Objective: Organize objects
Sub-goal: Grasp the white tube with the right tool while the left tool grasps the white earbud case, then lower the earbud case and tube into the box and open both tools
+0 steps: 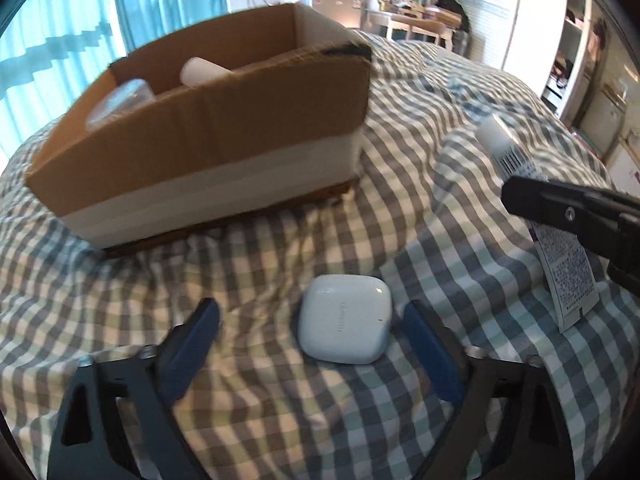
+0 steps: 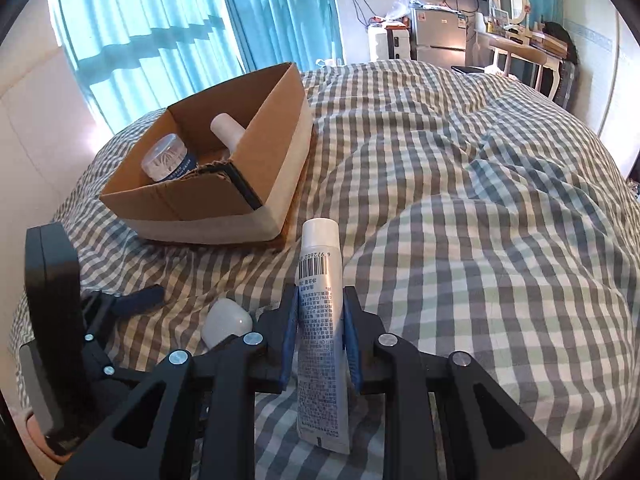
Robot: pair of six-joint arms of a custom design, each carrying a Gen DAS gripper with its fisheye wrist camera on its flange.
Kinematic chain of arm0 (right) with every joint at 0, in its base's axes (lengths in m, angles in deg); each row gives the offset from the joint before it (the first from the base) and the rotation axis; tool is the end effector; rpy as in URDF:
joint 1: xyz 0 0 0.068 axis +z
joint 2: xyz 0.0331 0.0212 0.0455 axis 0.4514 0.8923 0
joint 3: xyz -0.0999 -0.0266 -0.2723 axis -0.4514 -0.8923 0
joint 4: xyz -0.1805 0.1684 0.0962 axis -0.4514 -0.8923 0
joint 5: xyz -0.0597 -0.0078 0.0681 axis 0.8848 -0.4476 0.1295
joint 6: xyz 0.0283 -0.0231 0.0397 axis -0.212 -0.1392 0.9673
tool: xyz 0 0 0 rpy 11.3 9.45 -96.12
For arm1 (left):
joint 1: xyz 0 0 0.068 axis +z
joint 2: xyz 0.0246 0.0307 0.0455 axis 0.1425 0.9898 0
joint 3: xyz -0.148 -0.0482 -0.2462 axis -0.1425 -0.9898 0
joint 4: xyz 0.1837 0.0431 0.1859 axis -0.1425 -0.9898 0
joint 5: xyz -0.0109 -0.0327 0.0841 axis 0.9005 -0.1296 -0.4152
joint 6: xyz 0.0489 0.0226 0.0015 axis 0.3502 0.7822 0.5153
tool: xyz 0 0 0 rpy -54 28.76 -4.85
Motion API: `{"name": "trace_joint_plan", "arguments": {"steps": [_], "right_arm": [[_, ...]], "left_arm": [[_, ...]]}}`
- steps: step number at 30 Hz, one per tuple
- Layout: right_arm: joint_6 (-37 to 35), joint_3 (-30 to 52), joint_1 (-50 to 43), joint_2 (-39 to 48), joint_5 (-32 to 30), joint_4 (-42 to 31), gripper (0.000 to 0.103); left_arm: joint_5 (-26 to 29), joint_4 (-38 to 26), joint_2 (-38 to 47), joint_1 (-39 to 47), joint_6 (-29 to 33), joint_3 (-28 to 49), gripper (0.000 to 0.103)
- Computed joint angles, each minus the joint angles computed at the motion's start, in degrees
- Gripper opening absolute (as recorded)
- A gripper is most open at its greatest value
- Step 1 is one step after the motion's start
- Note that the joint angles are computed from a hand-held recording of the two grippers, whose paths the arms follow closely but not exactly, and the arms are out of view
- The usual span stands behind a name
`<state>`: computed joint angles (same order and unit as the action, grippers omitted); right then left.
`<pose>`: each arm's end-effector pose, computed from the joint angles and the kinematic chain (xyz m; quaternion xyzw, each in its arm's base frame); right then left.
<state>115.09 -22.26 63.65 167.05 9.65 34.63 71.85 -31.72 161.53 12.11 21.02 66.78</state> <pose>0.2566 0.1751 0.1730 0.1138 0.9359 0.0378 0.3312 0.2975 0.0104 0.1062 0.2201 0.9334 -0.0686 0.2751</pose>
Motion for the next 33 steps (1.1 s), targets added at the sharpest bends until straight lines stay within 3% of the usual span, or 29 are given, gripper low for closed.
{"name": "trace_joint_plan", "arguments": {"steps": [2,4,5,9,17,33], "right_arm": [[0.12,0.84,0.77,0.92,1.02,-0.49,0.021],[0.16,1.34,0.96,1.45,1.34,-0.98,0.021],[0.13,1.39,0.92,1.65,1.3,-1.0,0.021],[0.16,1.6,0.87,2.4,1.25,-1.1,0.021],[1.29,2.13,3.51,2.24,4.54,-3.24,0.021],[8.76,6.55,13.93,0.8,8.58,-10.49,0.021]], "left_arm": [[-0.72,-0.42,1.61,-1.17,0.13,0.64,0.074],[0.48,-1.74,3.64,-1.6,0.46,1.96,0.056],[1.53,-2.35,4.24,-1.47,0.57,2.41,0.052],[1.75,-2.09,3.24,-1.35,1.07,1.51,0.051],[1.53,-8.89,-3.54,1.47,4.27,-0.43,0.051],[9.82,-20.5,-15.18,15.88,10.39,0.96,0.051]]}}
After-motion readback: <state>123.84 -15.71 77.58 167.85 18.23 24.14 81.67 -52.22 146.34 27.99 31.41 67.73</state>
